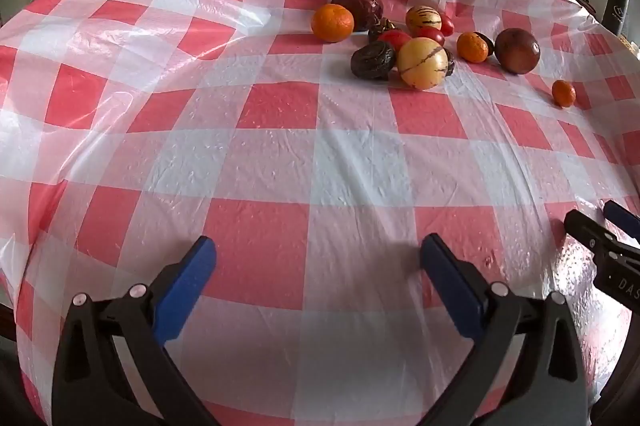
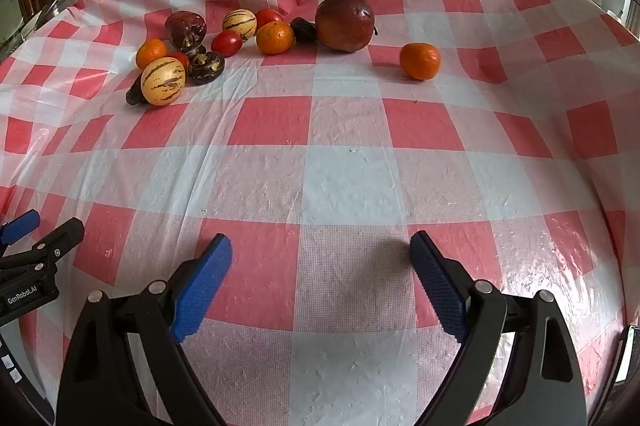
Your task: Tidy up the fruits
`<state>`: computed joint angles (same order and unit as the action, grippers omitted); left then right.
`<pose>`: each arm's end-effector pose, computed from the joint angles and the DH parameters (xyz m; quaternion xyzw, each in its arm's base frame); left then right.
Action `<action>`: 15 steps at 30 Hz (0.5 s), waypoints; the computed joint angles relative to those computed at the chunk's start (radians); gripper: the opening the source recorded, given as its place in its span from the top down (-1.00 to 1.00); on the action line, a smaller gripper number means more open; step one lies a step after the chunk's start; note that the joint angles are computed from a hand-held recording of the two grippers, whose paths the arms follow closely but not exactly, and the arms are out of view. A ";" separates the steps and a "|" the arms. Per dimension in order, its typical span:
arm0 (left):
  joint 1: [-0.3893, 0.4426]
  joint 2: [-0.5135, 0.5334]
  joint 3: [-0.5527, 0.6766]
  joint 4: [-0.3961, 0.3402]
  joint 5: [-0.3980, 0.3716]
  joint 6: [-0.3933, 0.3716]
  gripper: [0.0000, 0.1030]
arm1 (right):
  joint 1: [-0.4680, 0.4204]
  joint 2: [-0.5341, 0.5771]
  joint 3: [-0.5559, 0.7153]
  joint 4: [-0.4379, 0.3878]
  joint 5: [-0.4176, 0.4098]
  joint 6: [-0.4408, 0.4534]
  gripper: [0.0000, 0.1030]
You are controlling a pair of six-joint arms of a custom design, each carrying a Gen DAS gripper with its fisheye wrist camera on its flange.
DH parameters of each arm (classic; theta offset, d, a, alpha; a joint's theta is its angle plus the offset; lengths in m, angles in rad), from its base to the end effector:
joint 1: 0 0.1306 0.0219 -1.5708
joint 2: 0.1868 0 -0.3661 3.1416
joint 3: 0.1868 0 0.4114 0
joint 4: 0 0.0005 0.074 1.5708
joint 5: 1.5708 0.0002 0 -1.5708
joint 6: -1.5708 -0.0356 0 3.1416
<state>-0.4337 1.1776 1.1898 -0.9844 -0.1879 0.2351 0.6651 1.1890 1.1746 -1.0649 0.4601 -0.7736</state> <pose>0.3832 -0.1707 0.4038 0.0668 0.9494 -0.0117 0.3067 0.3343 0.2415 0.3904 0.1066 0.9400 -0.0103 0.3239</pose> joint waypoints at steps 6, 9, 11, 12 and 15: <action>0.001 0.002 0.003 -0.006 0.002 0.000 -0.97 | -0.001 0.002 0.003 -0.005 -0.004 -0.001 -0.70; 0.000 0.003 0.003 -0.007 0.001 0.000 -0.97 | -0.001 0.002 0.003 -0.005 -0.004 -0.001 -0.70; 0.000 0.002 0.003 -0.007 0.001 0.000 -0.97 | -0.001 0.002 0.003 -0.005 -0.004 -0.001 -0.70; 0.000 0.002 0.003 -0.007 0.001 0.000 -0.97 | -0.001 0.002 0.003 -0.005 -0.004 -0.001 -0.70; 0.000 0.002 0.003 -0.007 0.001 0.000 -0.97 | -0.001 0.002 0.003 -0.005 -0.004 -0.001 -0.70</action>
<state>-0.4334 1.1800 1.1930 -0.9912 -0.1868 0.2354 0.6642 1.1913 1.1779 -1.0702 0.4559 -0.7750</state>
